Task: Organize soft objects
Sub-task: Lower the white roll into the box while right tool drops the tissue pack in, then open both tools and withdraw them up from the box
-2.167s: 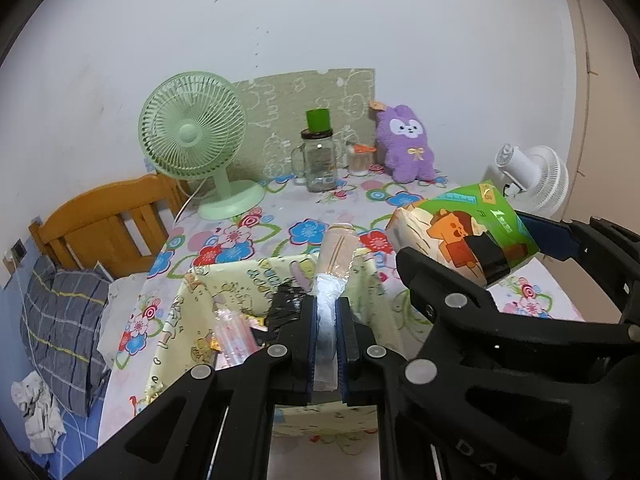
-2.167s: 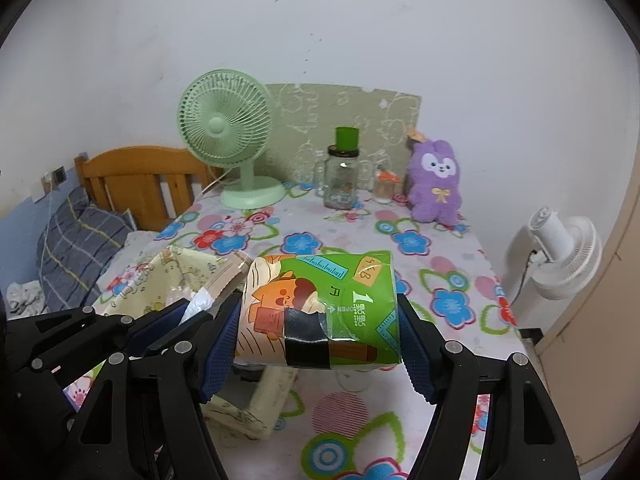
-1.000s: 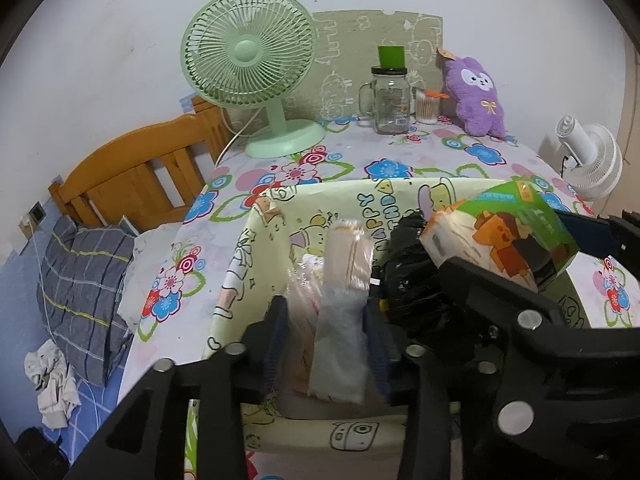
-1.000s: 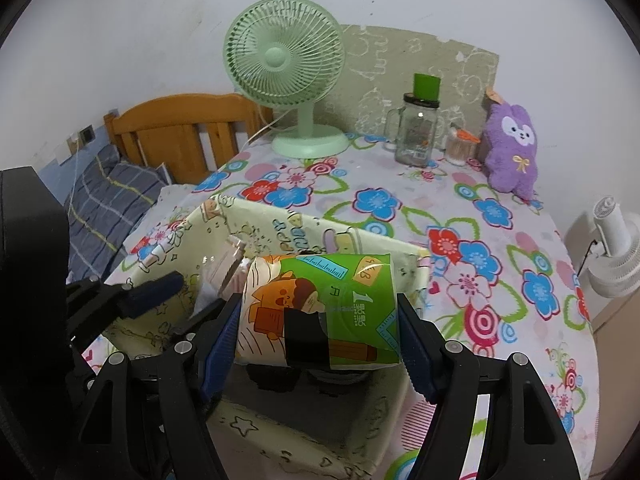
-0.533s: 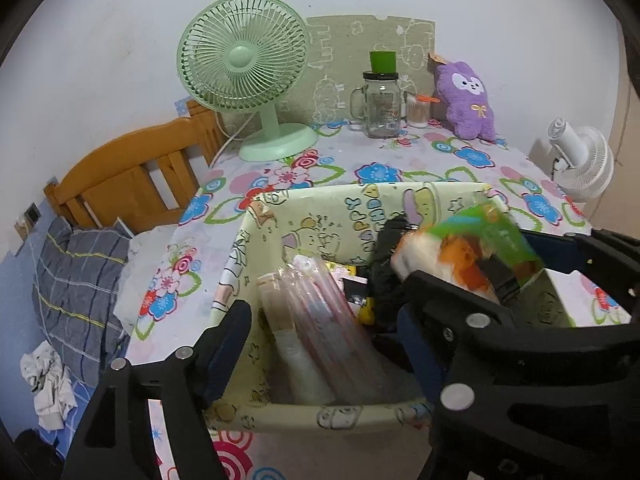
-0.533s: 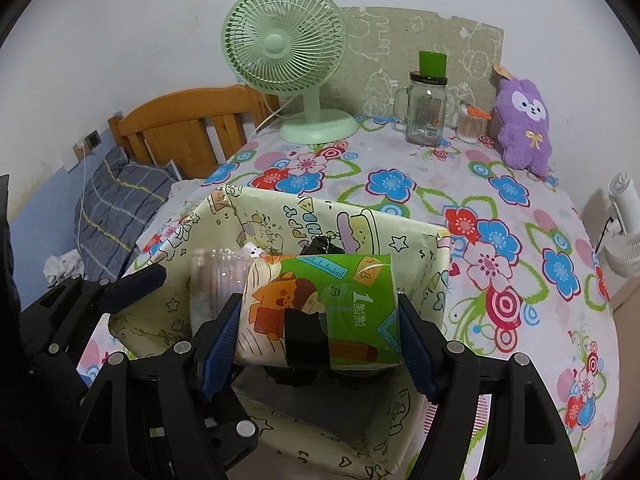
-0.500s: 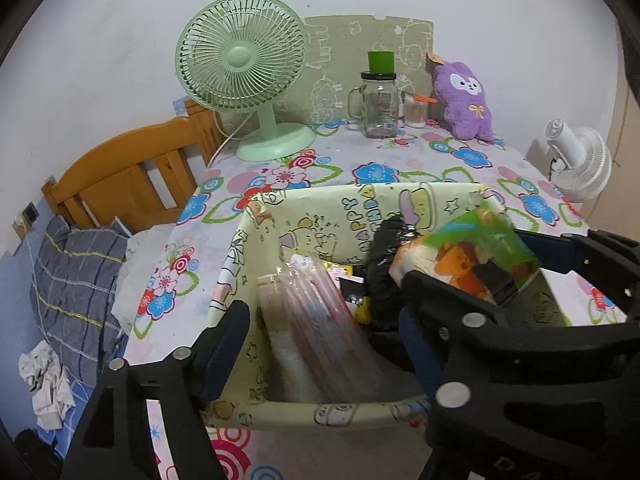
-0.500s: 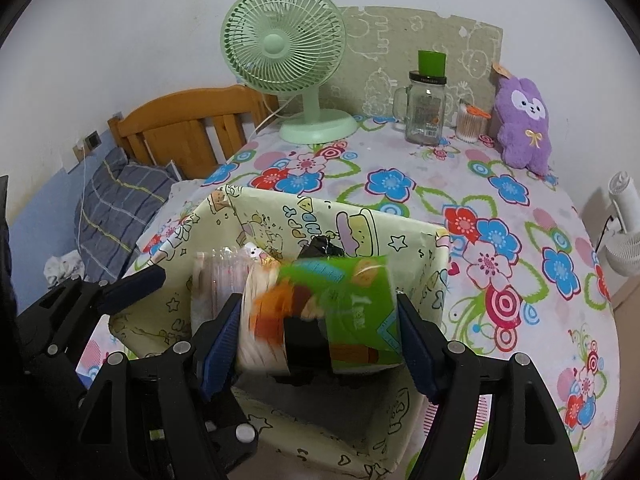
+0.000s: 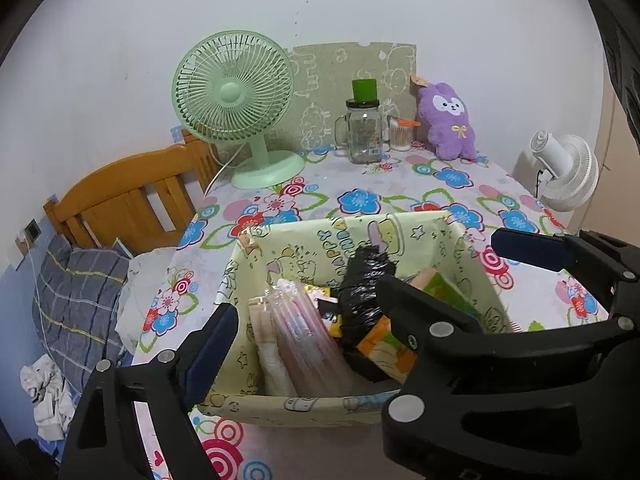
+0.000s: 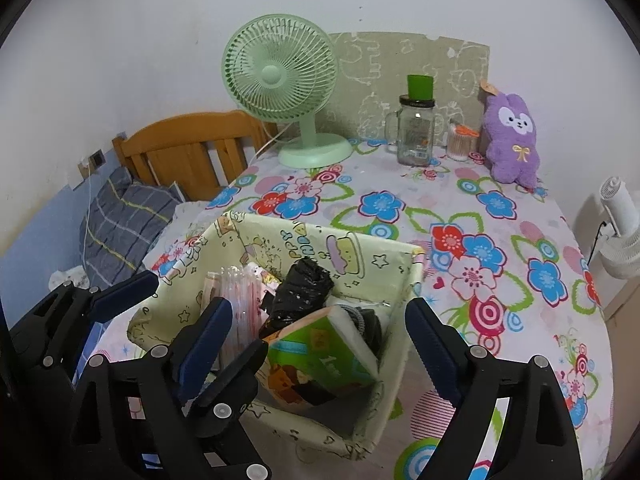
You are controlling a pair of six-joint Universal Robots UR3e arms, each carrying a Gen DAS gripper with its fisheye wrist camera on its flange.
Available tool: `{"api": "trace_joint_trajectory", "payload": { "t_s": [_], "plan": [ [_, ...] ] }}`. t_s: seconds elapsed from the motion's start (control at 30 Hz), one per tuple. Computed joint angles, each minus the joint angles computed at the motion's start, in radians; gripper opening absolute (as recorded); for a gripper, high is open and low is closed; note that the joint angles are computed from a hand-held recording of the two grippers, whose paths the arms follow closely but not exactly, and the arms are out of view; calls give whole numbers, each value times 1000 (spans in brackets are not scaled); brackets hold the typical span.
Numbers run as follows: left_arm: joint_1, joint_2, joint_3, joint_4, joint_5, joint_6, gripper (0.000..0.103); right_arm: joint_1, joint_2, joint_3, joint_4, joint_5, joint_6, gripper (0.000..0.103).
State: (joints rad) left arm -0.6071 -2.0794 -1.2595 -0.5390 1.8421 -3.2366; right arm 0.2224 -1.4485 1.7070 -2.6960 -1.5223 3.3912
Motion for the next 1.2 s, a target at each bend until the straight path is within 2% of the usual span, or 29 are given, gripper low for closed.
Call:
{"api": "trace_joint_trajectory", "payload": {
  "t_s": [0.1, 0.27, 0.5, 0.73, 1.2],
  "plan": [
    [-10, 2, -3, 16, -8, -11, 95, -10, -34, 31, -5, -3, -2, 91],
    [-31, -6, 16, 20, -17, -18, 96, -28, -94, 88, -14, -23, -4, 94],
    [-73, -34, 86, 4, 5, -35, 99, -93, -202, 188, -24, -8, 9, 98],
    [-119, -68, 168, -38, 34, -55, 102, -156, -320, 276, -23, -13, -29, 100],
    [-208, -107, 311, -120, 120, -106, 103, -383, -659, 436, 102, 104, -119, 102]
  ]
}}
